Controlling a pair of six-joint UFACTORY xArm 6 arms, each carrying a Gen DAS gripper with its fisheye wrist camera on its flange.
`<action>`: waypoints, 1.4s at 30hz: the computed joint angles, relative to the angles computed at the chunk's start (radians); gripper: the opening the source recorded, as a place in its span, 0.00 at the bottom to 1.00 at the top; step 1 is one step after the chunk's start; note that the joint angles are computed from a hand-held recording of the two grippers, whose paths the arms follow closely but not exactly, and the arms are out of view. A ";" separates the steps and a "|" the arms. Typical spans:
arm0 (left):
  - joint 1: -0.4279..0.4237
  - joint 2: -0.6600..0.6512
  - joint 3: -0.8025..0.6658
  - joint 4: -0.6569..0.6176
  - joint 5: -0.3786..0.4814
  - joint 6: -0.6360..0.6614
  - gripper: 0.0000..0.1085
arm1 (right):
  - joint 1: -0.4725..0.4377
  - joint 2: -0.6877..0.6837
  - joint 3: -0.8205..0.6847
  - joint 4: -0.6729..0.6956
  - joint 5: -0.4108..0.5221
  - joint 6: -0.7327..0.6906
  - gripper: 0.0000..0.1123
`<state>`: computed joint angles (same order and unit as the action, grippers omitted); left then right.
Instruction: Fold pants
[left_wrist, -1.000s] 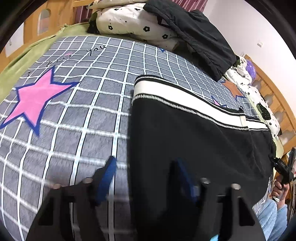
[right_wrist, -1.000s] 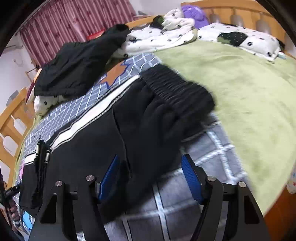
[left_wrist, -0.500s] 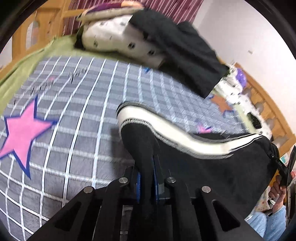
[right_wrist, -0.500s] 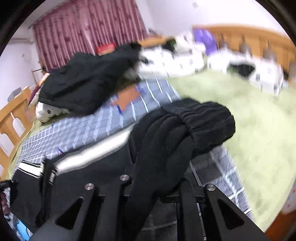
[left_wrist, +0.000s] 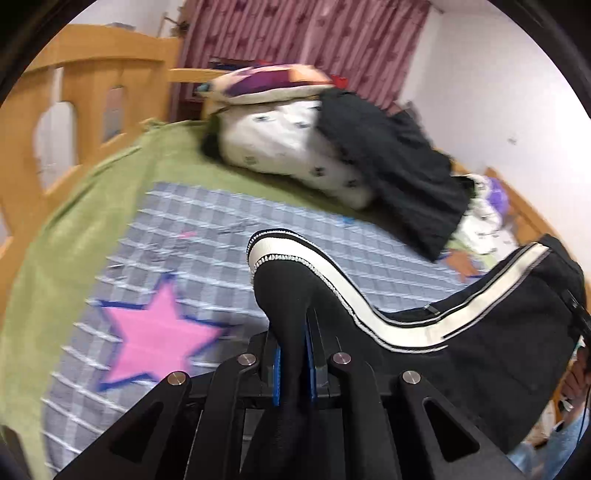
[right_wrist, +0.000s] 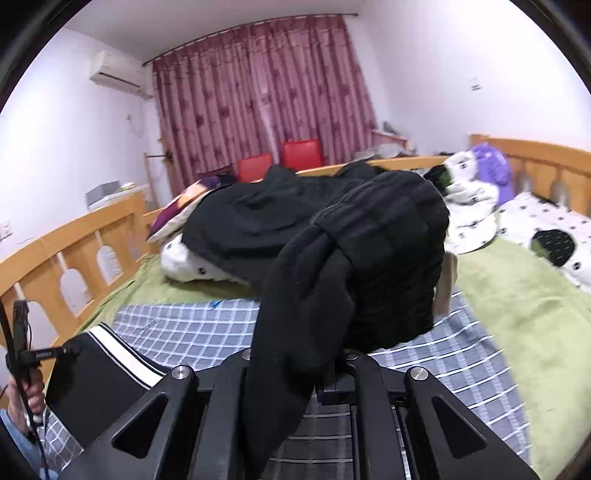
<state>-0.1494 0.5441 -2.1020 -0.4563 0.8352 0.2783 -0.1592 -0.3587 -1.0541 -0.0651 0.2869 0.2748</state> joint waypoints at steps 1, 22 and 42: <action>0.013 0.016 -0.009 0.023 0.005 -0.005 0.10 | 0.008 0.010 0.013 0.010 -0.003 -0.013 0.10; 0.035 -0.148 0.369 0.070 -0.155 0.013 0.55 | -0.083 -0.092 0.257 -0.005 0.320 -0.214 0.44; 0.054 -0.379 0.725 -0.153 -0.196 0.232 0.59 | 0.146 0.090 0.112 -0.119 0.245 0.021 0.44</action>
